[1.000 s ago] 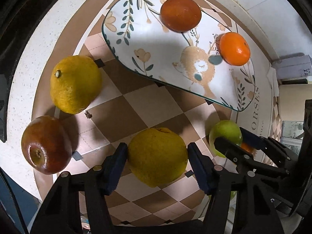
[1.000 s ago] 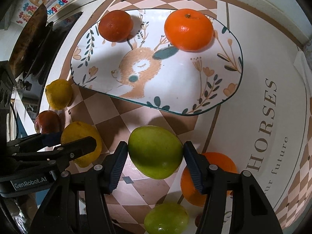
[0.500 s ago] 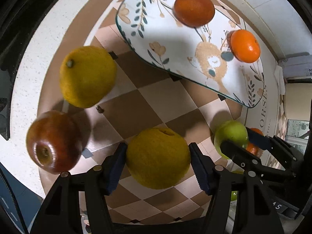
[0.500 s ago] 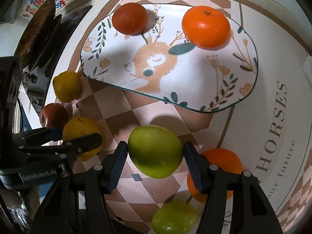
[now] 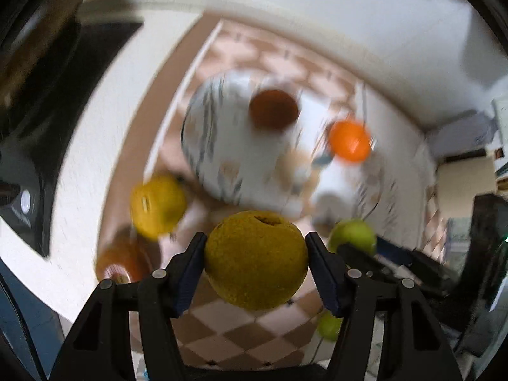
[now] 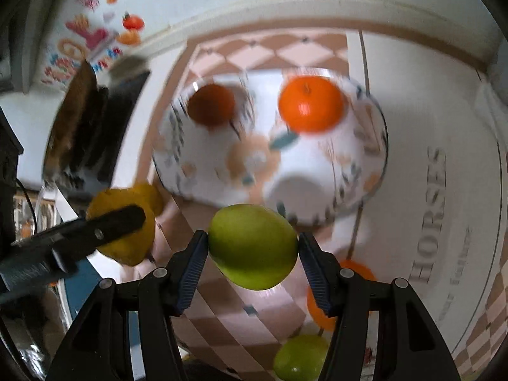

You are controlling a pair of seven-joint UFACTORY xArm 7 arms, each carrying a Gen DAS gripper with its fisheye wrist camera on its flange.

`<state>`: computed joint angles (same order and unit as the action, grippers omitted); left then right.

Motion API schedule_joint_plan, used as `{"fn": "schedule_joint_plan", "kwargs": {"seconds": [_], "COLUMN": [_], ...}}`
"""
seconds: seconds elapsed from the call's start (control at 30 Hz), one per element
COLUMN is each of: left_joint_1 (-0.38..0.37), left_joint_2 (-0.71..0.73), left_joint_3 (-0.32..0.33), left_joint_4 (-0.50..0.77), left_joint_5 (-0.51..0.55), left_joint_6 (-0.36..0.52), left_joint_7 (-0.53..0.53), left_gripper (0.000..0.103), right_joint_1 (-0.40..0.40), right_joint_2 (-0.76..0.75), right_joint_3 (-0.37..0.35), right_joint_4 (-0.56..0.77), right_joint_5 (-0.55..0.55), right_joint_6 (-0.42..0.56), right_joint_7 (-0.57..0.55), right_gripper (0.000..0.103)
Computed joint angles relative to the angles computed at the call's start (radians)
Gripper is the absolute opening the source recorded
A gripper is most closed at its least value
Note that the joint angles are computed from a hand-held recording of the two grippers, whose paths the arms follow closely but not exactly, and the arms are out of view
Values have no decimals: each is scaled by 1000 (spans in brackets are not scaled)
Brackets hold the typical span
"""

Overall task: Organize fruits
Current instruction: 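Place the pear and green apple on the plate, opening both tools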

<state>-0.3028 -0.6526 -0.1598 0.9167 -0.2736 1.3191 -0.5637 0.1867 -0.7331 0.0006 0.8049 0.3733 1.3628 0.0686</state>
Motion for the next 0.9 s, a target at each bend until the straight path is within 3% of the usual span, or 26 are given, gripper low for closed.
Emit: {"fn": "schedule_joint_plan", "kwargs": {"seconds": [0.33,0.57,0.7,0.8,0.9], "left_joint_1": [46,44,42,42,42], "left_joint_2": [242,307,315,304,288], "left_joint_3": [22,32,40,45,39], "left_joint_4": [89,89,79,68,84], "left_joint_5": [67,58,32,16,41], "left_joint_6": [-66,-59,-51,-56,-42], "left_joint_7": [49,79,98,119,143], "left_gripper": [60,61,61,63,80], "right_joint_1": [18,26,15,0,-17], "right_joint_2": [171,222,201,172,136], "right_joint_3": [47,37,36,42,67], "right_joint_4": [19,35,35,42,50], "right_joint_5": [-17,7,0,-33,-99], "right_joint_6": [-147,-153,-141,-107,-72], "right_joint_7": [23,52,77,120,175], "right_gripper": [62,63,78,80,91]}}
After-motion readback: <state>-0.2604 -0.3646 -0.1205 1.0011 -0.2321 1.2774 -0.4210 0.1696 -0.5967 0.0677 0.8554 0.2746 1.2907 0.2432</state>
